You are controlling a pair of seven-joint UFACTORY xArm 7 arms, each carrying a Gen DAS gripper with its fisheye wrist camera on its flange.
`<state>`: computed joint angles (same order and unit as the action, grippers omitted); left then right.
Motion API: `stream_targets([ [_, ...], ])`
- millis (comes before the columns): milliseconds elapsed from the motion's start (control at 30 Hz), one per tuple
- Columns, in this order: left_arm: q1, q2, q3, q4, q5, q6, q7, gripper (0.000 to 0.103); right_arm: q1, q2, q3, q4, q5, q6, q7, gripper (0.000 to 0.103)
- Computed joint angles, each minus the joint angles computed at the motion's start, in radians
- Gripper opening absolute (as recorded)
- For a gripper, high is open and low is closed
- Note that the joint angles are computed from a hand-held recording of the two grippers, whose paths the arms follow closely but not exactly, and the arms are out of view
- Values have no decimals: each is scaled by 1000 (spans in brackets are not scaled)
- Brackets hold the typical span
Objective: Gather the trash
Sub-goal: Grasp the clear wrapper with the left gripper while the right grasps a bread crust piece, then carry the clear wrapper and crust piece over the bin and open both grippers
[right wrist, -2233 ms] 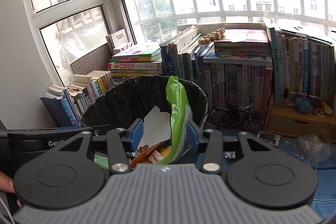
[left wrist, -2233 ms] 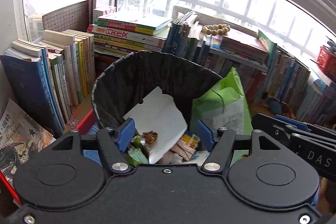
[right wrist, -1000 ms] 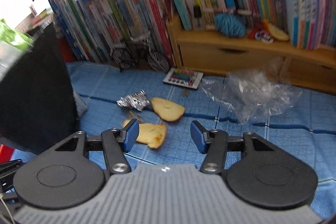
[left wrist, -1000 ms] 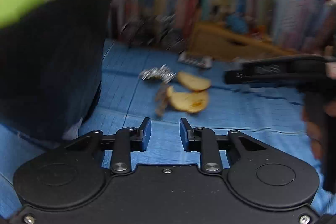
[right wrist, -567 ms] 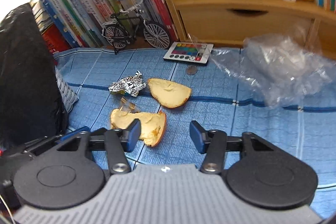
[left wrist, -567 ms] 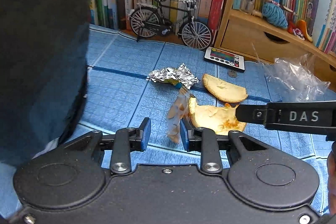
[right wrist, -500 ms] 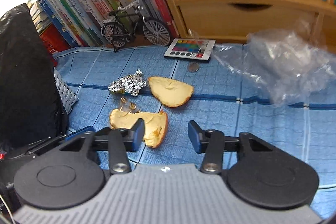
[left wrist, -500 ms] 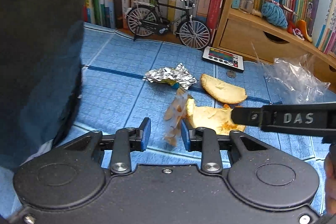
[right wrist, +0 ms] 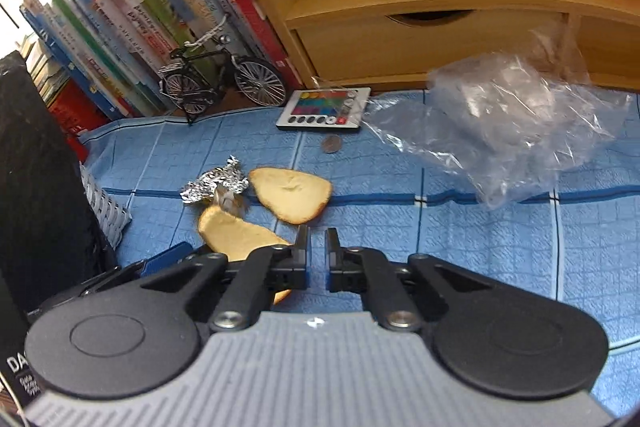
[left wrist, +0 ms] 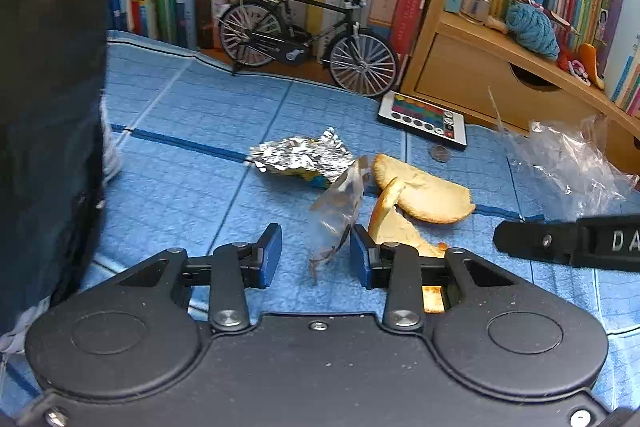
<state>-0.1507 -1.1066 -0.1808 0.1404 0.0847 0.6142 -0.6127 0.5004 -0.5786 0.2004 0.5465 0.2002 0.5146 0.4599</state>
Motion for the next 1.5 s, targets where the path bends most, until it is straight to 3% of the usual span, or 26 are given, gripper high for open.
stream_targets([
  [67, -1, 14, 4, 1, 0, -18, 5, 32, 9, 2, -7, -4, 12, -5, -4, 16],
  [167, -12, 26, 26, -2, -13, -42, 20, 21, 24, 17, -13, -8, 39, -16, -2, 44],
  [267, -23, 23, 34, -1, -25, -38, 35, 16, 52, 42, -37, -5, 85, -13, -23, 48],
  [500, -32, -69, 12, 3, -24, 60, 32, 14, 81, 39, -37, -30, 188, -38, -2, 12],
  [733, -47, -222, 7, 36, -21, 188, 54, 14, 27, -64, 30, -30, 76, 12, 107, 9],
  [1100, -98, -401, -34, 229, -59, 489, 114, 14, -7, -328, 114, 17, -55, 255, 287, 9],
  [1300, -64, -428, -5, 398, -64, 601, 203, 14, -25, -387, 164, 118, -93, 324, 333, 9],
  [1500, 21, -405, 79, 562, -42, 661, 305, 14, -40, -352, 210, 253, -94, 276, 361, 9],
])
